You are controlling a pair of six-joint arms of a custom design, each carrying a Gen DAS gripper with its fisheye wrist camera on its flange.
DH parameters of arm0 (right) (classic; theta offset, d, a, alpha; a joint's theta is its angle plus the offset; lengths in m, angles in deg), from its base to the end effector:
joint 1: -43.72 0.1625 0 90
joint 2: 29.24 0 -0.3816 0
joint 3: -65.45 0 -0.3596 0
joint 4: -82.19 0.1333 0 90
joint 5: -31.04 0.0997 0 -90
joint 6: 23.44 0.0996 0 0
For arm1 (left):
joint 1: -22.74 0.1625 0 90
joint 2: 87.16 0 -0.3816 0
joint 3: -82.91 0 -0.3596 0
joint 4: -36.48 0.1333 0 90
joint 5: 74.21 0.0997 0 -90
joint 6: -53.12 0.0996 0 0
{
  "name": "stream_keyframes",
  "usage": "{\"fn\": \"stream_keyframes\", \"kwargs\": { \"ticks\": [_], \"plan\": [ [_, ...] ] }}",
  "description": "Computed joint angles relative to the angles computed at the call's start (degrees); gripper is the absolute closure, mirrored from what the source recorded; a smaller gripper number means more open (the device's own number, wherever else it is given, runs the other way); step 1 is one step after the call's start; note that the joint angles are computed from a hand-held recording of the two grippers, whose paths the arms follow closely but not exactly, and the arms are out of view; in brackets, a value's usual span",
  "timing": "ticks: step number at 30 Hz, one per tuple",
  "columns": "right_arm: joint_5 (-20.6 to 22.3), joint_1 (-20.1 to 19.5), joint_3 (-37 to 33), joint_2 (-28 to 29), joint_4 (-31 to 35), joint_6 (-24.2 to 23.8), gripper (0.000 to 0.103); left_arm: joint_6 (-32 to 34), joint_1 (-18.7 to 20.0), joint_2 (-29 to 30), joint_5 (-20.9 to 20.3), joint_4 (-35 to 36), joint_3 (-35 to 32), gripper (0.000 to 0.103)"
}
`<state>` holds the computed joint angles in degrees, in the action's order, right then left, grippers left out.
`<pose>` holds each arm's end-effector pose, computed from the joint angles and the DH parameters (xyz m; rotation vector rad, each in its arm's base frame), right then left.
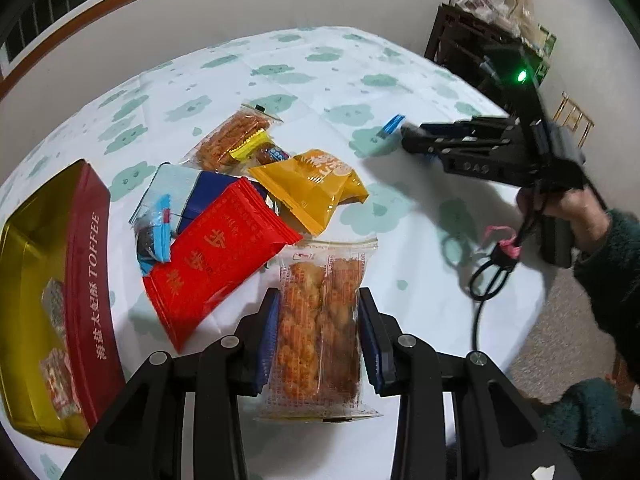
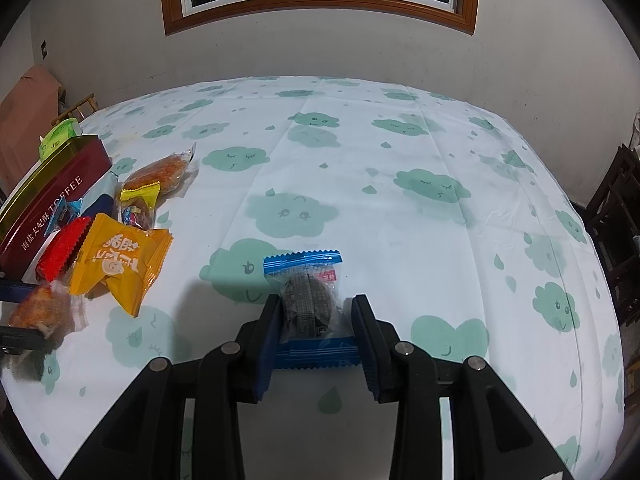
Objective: Organize snacks
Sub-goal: 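Grasp the clear bag of twisted pastries with the left tool while the right tool holds the candy, then carry the twisted pastry bag over the tin and lower it in with the left tool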
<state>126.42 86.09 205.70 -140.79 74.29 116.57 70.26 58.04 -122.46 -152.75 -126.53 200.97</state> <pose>-0.0883 -0.2483 0.2163 -0.2039 -2.0514 0.9587 -0.2694 -0.3783 -0.0868 1.7182 2.3297 0.1402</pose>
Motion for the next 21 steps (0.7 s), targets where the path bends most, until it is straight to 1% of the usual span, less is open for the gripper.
{"fn": "stream_keyframes", "kwargs": {
  "ticks": [7, 12, 16, 21],
  "plan": [
    [0.5, 0.39, -0.03, 0.26, -0.33, -0.07, 0.066, -0.86, 0.01, -4.42, -0.39, -1.63, 2.31, 0.07],
    [0.57, 0.41, -0.03, 0.25, -0.37, -0.13, 0.066, -1.56, 0.84, -7.0, 2.17, -2.93, 2.53, 0.07],
    [0.8, 0.57, 0.01, 0.31, -0.53, -0.16, 0.066, -3.36, 2.32, -7.75, 6.42, -3.39, 1.25, 0.07],
    [1.1, 0.8, -0.04, 0.44, -0.69, -0.24, 0.066, -7.53, 4.49, -6.99, 15.89, -1.5, -1.7, 0.07]
  ]
}}
